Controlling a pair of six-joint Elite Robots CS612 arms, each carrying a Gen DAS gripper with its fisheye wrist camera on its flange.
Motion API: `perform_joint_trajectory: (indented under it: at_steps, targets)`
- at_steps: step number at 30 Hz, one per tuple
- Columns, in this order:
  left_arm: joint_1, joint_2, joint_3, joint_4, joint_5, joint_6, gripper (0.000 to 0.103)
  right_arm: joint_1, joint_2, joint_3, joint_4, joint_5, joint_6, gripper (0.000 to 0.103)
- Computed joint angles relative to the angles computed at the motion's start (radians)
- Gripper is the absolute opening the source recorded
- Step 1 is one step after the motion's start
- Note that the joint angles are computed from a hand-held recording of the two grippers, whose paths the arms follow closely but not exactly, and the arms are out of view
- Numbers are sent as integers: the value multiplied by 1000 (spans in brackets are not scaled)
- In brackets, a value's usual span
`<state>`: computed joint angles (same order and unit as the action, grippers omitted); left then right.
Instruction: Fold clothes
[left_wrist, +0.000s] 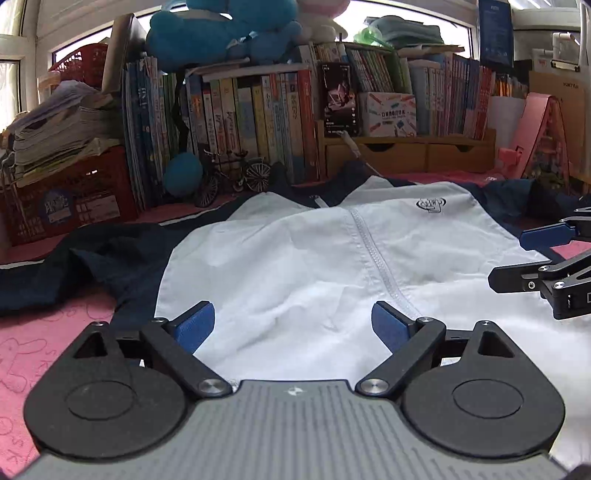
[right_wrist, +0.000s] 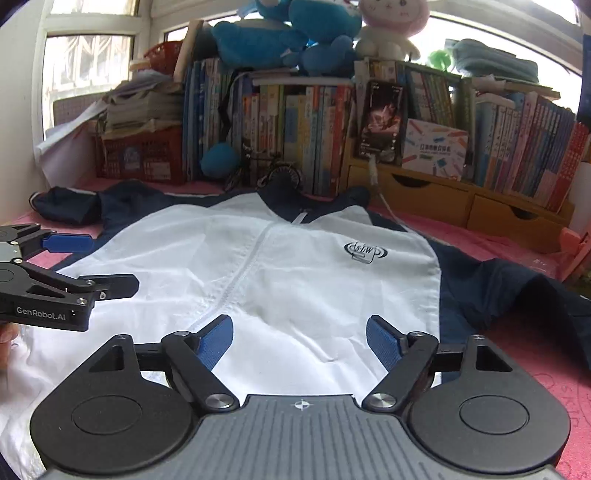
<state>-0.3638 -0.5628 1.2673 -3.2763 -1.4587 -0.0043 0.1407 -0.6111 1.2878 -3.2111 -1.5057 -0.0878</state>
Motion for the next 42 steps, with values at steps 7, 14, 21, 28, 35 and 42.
perform_joint_trajectory:
  at_steps: [7, 14, 21, 28, 35, 42]
  targets:
    - [19, 3, -39, 178, -6, -98, 99, 2, 29, -34, 85, -115, 36, 77]
    - [40, -7, -27, 184, 51, -130, 102, -2, 46, -23, -5, -411, -59, 86]
    - [43, -10, -22, 183, 97, -139, 103, 10, 76, -23, -125, -627, -370, 87]
    - [45, -9, -25, 186, 89, -145, 103, 16, 2, -11, -49, -317, -274, 93]
    - [46, -8, -25, 186, 86, -151, 103, 28, 16, -131, 238, 33, -30, 57]
    - [47, -8, -25, 185, 82, -154, 103, 66, 76, -178, 241, -33, 101, 59]
